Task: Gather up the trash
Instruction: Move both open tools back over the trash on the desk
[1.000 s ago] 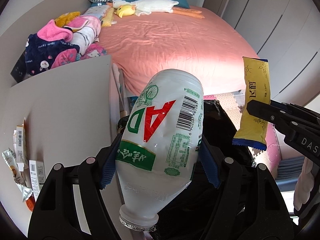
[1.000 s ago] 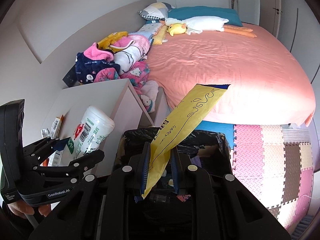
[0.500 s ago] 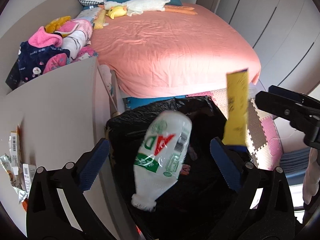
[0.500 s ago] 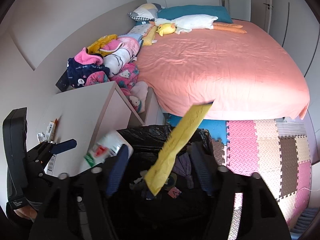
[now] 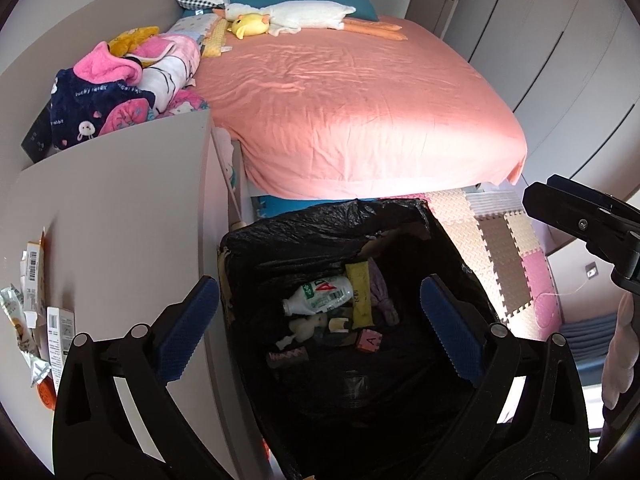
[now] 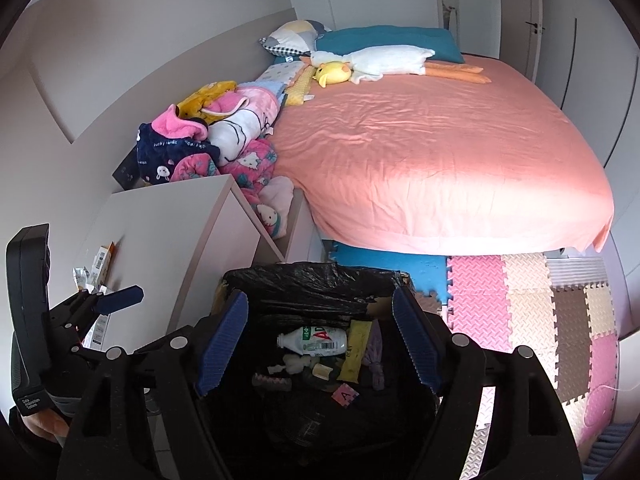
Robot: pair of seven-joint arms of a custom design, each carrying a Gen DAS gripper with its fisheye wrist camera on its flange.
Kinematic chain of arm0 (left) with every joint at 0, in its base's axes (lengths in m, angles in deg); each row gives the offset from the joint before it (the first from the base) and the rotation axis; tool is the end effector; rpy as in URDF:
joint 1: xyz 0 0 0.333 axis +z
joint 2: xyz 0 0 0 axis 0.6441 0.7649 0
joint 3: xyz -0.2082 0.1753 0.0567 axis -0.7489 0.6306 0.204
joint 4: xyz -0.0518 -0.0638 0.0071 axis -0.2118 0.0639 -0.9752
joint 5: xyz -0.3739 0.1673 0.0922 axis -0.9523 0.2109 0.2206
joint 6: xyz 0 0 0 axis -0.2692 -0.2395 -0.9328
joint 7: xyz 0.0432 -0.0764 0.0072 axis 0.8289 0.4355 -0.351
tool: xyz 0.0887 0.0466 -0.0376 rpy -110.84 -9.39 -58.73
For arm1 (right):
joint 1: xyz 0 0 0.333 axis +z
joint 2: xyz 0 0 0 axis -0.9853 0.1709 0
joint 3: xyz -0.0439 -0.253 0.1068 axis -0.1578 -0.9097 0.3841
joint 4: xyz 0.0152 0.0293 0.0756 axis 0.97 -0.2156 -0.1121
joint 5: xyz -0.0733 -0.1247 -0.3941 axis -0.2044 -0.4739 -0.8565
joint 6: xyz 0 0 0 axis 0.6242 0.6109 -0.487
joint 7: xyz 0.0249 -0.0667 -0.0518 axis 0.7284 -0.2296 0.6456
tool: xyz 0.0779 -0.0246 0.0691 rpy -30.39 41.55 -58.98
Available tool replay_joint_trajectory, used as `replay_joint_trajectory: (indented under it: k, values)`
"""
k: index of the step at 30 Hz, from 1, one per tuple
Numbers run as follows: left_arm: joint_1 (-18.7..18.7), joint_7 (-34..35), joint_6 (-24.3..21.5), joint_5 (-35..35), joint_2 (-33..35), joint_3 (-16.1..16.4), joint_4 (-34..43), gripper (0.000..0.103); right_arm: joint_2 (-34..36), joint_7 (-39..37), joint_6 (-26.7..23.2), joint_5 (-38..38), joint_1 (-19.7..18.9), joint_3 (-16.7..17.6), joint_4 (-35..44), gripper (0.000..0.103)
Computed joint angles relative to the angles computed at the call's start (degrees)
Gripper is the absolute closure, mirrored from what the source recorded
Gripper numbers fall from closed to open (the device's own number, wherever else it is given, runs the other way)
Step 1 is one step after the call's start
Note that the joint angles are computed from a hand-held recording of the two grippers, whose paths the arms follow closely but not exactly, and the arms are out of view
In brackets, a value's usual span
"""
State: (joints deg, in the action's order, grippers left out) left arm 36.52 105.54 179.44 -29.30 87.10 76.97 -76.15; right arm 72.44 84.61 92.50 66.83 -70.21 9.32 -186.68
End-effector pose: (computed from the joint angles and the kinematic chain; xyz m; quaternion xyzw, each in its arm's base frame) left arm 0.6522 -0.1297 0.4655 -0.5897 0.7650 -0.2365 0.1057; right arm 0.6422 0.1372 0.5103 -0.6820 0.6577 -0.1375 0.2888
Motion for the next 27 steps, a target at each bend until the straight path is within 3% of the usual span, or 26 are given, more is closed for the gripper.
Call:
replay_joint_trajectory:
  k: [27]
  values:
    - [3.4,-7.8,2.6,4.0,-6.5,2.3,-9.1,0.006,5.8,-7.2,-4.0,3.9,2.7,3.3,7.0,0.027]
